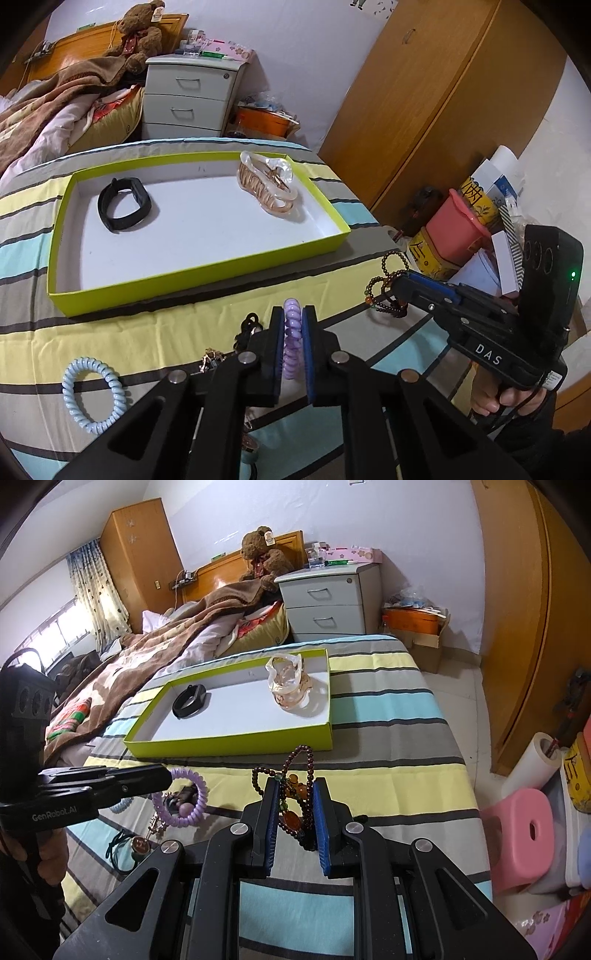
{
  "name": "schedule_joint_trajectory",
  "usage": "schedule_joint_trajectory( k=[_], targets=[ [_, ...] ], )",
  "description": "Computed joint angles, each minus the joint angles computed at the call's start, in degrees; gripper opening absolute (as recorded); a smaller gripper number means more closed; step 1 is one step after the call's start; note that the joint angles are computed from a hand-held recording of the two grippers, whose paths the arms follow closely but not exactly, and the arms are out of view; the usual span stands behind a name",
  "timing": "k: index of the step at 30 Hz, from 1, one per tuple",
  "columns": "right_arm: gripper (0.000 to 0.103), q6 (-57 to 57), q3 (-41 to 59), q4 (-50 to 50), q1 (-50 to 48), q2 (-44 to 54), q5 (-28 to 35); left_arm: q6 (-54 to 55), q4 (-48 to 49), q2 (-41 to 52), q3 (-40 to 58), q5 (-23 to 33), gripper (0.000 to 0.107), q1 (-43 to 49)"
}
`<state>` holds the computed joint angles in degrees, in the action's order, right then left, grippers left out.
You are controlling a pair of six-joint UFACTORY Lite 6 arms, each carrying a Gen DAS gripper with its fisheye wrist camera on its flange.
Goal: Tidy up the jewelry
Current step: 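Carry the purple coil in the left gripper and bead bracelet in the right gripper over the tray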
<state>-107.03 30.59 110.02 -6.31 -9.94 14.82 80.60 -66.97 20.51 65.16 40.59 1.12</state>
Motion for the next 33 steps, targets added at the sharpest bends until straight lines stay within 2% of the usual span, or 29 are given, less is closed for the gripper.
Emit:
schedule_joint_trajectory(
  k=[11,19,26,33],
  targets=[
    [0.018,7.04,-0.86,-6.73,0.15,-4.19,-0.66,-0.57,-1.03,-4.21,-1.92,0.39,0.010,0.87],
    [0.019,21.40,3.48,-20.62,2.23,-5.61,-1.95,-3.79,0.58,-5.61,0.91,0.59,0.010,3.08],
    [0.018,29.68,12.68,-28.63,4.95,1.27,-2.09,-7.15,3.10,-1.83,7.81,0.25,0.010,4.68],
    [0.018,40.08,27.44,-39.19,9.16,15.40,-2.83,-10.02,5.59,5.14,16.35,-0.38,0.010,5.88]
  ],
)
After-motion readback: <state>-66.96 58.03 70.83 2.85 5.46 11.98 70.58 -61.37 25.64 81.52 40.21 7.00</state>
